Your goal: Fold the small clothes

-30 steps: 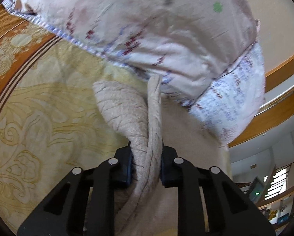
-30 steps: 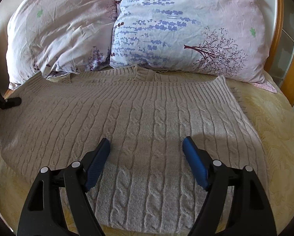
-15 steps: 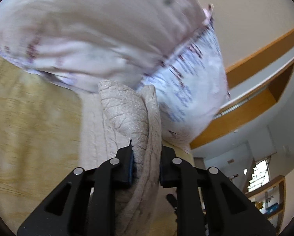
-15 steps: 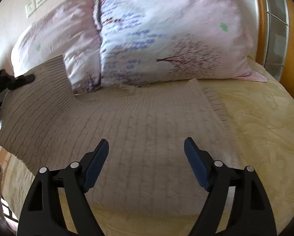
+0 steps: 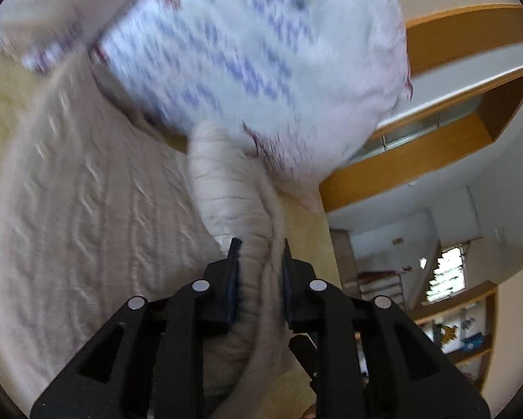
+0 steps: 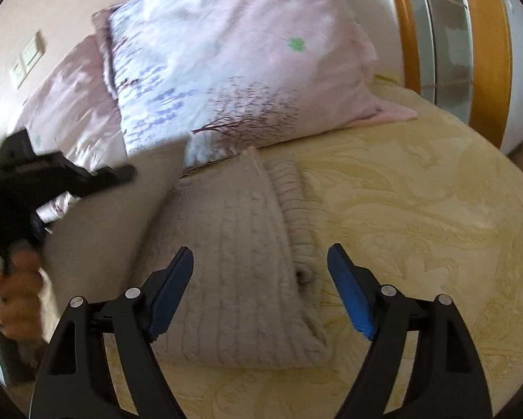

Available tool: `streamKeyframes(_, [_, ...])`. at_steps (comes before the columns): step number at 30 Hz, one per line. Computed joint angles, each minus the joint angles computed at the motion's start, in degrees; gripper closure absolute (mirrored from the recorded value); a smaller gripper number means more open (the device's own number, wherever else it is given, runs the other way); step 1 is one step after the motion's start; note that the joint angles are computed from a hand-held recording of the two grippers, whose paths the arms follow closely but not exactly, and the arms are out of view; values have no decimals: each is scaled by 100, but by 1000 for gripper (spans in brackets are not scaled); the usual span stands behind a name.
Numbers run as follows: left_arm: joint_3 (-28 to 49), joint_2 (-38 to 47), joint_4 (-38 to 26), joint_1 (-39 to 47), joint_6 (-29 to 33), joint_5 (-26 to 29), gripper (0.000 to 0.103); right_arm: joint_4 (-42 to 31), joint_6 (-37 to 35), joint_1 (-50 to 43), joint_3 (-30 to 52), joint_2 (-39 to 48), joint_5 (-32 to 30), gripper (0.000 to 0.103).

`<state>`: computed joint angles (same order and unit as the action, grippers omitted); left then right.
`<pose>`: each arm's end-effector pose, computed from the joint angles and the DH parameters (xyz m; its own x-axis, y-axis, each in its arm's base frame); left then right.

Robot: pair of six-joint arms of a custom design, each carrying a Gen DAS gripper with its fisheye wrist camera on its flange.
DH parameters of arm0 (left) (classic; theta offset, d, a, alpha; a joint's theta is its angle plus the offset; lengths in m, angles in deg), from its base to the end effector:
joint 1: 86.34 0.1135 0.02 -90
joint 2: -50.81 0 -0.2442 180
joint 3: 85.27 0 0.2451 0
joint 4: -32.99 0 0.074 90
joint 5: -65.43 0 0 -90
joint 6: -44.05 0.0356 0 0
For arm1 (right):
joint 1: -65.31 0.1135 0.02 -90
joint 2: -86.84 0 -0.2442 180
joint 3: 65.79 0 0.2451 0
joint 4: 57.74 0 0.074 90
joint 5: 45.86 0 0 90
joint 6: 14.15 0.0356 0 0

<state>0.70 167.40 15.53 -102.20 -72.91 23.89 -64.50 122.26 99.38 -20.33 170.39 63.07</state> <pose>0.3827 -0.1364 0.1344 -0.9382 -0.0460 -0.3430 0.2658 0.5390 -0.7993 0.2233 0.1371 0.1290 -0.6486 0.3884 -0.6545 0.1891 0.9152 0.3557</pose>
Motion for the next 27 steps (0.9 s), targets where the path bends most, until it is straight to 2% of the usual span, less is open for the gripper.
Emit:
streamKeyframes(2, [127, 221, 60, -46, -54, 659, 85, 28, -3, -154, -121, -166, -203, 22])
streamKeyframes(4, [133, 131, -166, -25, 207, 1073, 76, 61, -17, -288, -235, -404, -418, 22])
streamKeyframes(5, [-17, -94, -193, 61, 450, 1196, 68, 148, -42, -405, -308, -536, -629, 23])
streamKeyframes(7, [-333, -561, -140, 276, 809, 1132, 52, 377, -64, -645, -442, -740, -1125, 23])
streamKeyframes(8, [-523, -856, -130, 438, 1000, 949, 41, 450, -84, -779, -450, -788, -1419, 23])
streamKeyframes(9, [-712, -1086, -31, 568, 1077, 741, 35, 541, -100, -970, -421, -777, -1869, 23])
streamKeyframes(13, [-963, -1499, -253, 1047, 1627, -376, 31, 816, -50, -1574, 63, -24, -3687, 23])
streamKeyframes(15, [-870, -1328, -445, 1204, 1819, -765, 31, 610, -64, -1703, 520, 497, -4129, 23])
streamKeyframes(17, [-658, -970, -652, 1252, 1879, -841, 31, 394, -119, -1734, 894, 928, -4274, 25])
streamKeyframes(19, [-448, -625, -926, 1241, 1952, -829, 31, 256, -113, -1796, 1277, 1422, -4629, 33])
streamKeyframes(20, [-420, -505, -926, 1222, 1960, -839, 31, 247, -110, -1813, 1447, 1675, -4890, 38])
streamKeyframes(23, [-483, -309, -1050, 1283, 2189, -698, 31, 172, -147, -1775, 1678, 1998, -5084, 43])
streamKeyframes(27, [-611, -271, -1027, 1308, 2319, -566, 31, 878, 273, -1924, 1708, 2370, -5650, 51])
